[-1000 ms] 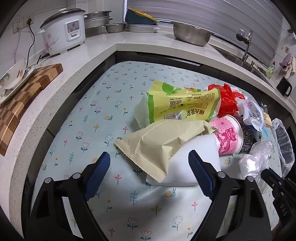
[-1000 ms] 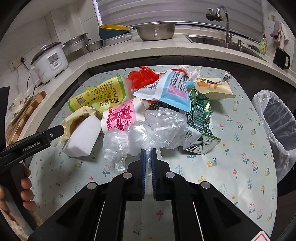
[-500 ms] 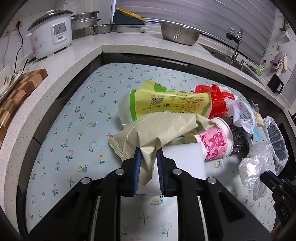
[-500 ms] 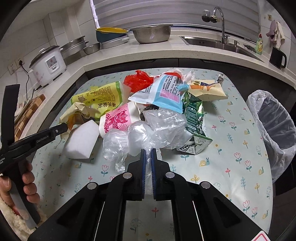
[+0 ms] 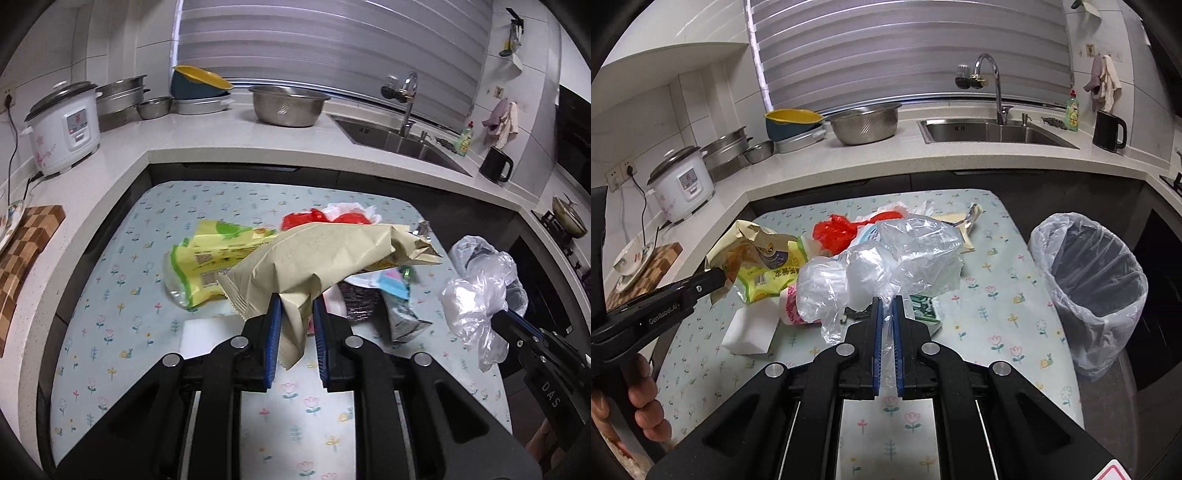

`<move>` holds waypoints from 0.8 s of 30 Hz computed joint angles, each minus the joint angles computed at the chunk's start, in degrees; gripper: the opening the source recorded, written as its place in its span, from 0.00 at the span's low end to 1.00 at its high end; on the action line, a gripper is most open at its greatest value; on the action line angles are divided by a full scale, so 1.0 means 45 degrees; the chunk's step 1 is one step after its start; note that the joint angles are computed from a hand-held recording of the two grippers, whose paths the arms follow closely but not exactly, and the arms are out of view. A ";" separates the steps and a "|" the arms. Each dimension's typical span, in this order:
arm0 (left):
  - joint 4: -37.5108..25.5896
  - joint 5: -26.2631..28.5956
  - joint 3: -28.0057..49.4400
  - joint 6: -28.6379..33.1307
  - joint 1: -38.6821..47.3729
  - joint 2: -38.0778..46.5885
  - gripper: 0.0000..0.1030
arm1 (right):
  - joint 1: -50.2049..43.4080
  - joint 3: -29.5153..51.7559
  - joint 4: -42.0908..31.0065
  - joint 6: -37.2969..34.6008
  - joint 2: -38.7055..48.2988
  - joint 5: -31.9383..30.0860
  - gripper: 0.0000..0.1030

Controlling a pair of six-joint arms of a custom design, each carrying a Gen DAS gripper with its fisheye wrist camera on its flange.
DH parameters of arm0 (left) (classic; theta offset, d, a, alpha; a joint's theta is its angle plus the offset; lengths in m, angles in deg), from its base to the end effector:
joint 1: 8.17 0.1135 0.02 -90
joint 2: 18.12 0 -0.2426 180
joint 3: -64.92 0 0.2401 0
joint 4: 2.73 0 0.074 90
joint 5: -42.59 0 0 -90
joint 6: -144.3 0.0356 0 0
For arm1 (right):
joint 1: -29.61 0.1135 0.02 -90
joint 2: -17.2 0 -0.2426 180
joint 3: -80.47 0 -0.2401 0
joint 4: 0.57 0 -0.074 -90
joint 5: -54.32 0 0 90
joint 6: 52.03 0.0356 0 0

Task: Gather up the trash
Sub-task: 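Close the left tool on the beige wrapper and lift it toward the bin, then open the right tool over the bin to drop the plastic bags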

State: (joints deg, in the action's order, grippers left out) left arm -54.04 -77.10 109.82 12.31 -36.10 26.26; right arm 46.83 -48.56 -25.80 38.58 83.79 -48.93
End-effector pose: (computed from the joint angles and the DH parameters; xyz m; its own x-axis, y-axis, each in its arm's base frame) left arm 0.1435 -0.0561 0.2041 -0.5960 -0.3418 -0.7266 -0.3612 0.9223 -0.1377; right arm 0.2240 0.0780 0.2004 -0.6296 -0.1843 -0.7548 -0.4471 0.8804 0.1580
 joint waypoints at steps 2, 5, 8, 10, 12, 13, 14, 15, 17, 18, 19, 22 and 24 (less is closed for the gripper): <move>0.0478 -0.0353 0.0738 -0.0236 -0.0952 0.1289 0.16 | -0.0933 0.0059 -0.0168 -0.0274 -0.0208 -0.0424 0.05; 0.1430 -0.0581 0.1921 -0.0143 -0.1918 0.3291 0.16 | -0.2582 0.0311 -0.0361 -0.0847 -0.0199 -0.1147 0.05; 0.2485 -0.0410 0.3381 0.0300 -0.2522 0.5486 0.16 | -0.4219 0.0804 -0.0360 -0.1462 0.0351 -0.1763 0.05; 0.3110 -0.0314 0.4594 0.0742 -0.2886 0.7108 0.16 | -0.5248 0.1324 -0.0339 -0.1795 0.1035 -0.2204 0.05; 0.3568 -0.0042 0.5732 0.1197 -0.3056 0.8537 0.16 | -0.6234 0.1879 -0.0130 -0.2120 0.1922 -0.2488 0.05; 0.3818 0.0191 0.6423 0.1419 -0.3115 0.9357 0.16 | -0.6563 0.2145 -0.0061 -0.2220 0.2316 -0.2569 0.05; 0.3977 0.0433 0.7021 0.1592 -0.3145 1.0059 0.16 | -0.6933 0.2516 0.0007 -0.2310 0.2840 -0.2667 0.05; 0.4051 0.0681 0.7690 0.1769 -0.3171 1.0770 0.16 | -0.7210 0.2850 0.0071 -0.2386 0.3309 -0.2723 0.05; 0.4289 0.1073 0.9103 0.2218 -0.3209 1.2297 0.16 | -0.7622 0.3483 0.0303 -0.2491 0.4217 -0.2634 0.05; 0.4315 0.1213 0.9802 0.2452 -0.3194 1.3015 0.16 | -0.7778 0.3788 0.0409 -0.2527 0.4663 -0.2551 0.05; 0.4331 0.1306 1.0403 0.2590 -0.3218 1.3601 0.16 | -0.7960 0.4189 0.0484 -0.2555 0.5218 -0.2528 0.05; 0.4147 0.2071 1.2345 0.2942 -0.3014 1.5365 0.17 | -0.8203 0.5353 0.0587 -0.2448 0.6714 -0.2438 0.05; 0.3865 0.2640 1.3704 0.3166 -0.2792 1.6514 0.17 | -0.8101 0.6041 0.0716 -0.2327 0.7592 -0.2115 0.05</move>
